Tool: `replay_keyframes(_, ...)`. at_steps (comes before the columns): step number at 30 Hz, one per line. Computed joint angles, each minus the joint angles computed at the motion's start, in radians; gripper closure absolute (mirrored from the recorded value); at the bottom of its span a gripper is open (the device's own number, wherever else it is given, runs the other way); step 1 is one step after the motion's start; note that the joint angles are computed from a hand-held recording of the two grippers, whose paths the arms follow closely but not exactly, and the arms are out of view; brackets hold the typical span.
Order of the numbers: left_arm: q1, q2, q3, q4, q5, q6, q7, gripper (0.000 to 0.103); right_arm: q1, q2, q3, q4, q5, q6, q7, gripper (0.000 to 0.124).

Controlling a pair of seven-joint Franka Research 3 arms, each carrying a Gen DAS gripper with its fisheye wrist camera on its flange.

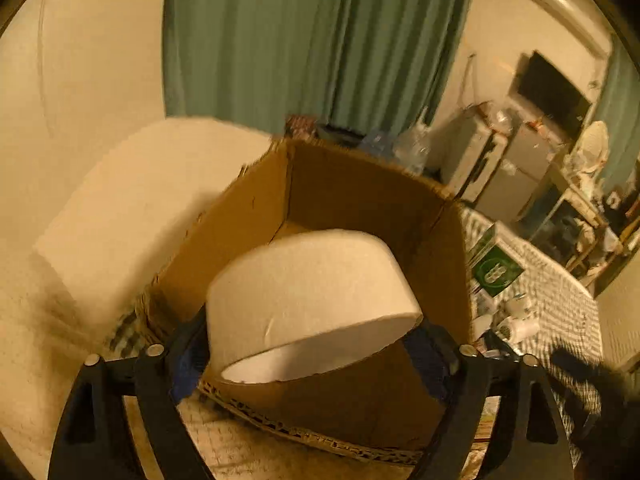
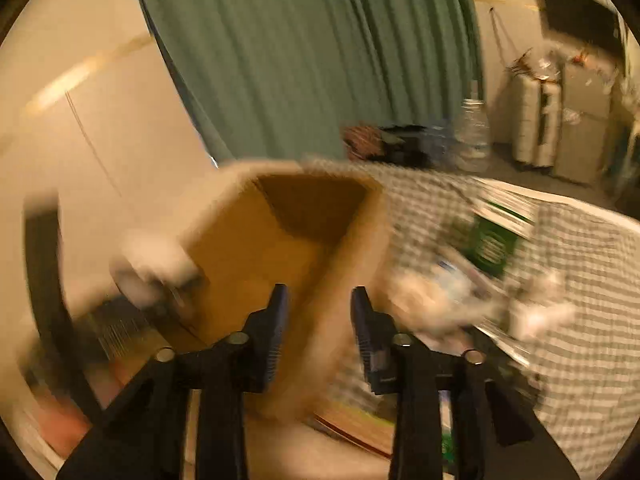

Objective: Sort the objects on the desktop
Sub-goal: 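Carry the tape roll into the cardboard box and open the left gripper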

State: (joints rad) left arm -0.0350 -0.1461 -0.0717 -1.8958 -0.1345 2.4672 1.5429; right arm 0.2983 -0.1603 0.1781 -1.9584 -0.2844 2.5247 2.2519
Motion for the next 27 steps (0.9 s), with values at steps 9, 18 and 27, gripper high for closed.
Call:
replay_keyframes(9, 0.0, -0.062, 0.008, -0.037, 0.036, -0.064, -0.037, 0.0, 0.047, -0.001, -0.018, -0.063, 0.116, -0.196, -0.427, 0.059)
replay_keyframes(18, 0.013, -0.069, 0.024, -0.028, 0.018, -0.125, -0.071, 0.0, 0.076, 0.069, -0.03, -0.004, 0.216, -0.302, -0.593, 0.08)
replay_keyframes(27, 0.003, -0.088, 0.021, -0.04, 0.002, -0.125, -0.027, 0.0, 0.088, 0.145, -0.031, 0.084, 0.172, -0.403, -0.665, 0.076)
